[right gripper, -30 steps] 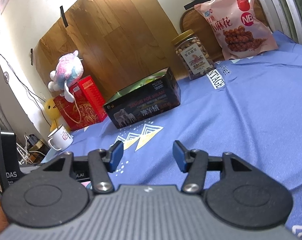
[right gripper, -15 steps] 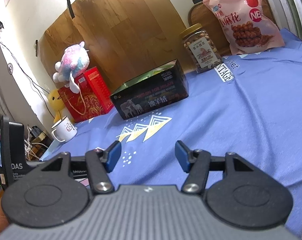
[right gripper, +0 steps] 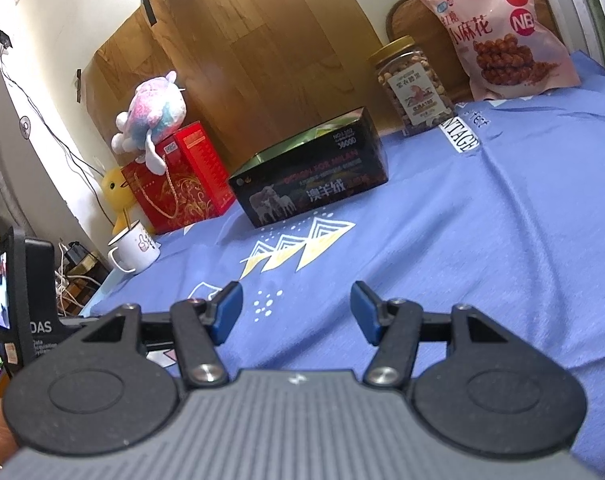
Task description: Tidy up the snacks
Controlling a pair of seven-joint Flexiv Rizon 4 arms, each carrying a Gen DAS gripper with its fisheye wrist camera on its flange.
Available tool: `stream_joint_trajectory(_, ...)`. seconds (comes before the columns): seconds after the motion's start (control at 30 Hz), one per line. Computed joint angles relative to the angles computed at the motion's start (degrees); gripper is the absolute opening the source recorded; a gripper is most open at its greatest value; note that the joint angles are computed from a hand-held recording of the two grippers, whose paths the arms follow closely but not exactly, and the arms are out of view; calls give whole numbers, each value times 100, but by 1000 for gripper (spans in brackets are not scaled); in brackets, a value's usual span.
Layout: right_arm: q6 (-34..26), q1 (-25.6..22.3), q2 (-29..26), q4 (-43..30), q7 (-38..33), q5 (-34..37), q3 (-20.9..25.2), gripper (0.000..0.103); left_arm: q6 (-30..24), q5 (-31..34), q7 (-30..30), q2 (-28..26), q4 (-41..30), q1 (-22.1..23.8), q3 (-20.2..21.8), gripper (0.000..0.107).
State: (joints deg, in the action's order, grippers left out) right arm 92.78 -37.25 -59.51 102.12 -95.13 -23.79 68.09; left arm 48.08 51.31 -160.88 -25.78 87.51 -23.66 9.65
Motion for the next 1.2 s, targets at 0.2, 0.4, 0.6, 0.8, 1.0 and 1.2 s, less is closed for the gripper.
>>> stream_joint_trajectory(0.2,20,6,-3,-5,6,15,-2,62,-638,172,-23,-38,-181,-159,49,103)
stream_joint_trajectory(0.4,-32,-6,-32,-12,4,14,23,62,-806,508,-312,74,-146,-190,6,103)
stream_joint_trajectory(0.6,-59,-13,-32,-21,-45,76,45,62,-942,567,-327,101,-161,-134,-110,103)
stream_joint_trajectory(0.8,-73,-19,-31,-29,-84,122,61,62,-748,373,-134,107,-104,-21,-197,103)
stream_joint_trajectory(1.0,-68,-15,-23,-28,-110,156,59,62,-570,167,21,111,-52,23,-219,103)
stream_joint_trajectory(1.2,-60,-39,-24,-34,-109,170,80,62,-353,-109,191,97,-8,70,-219,103)
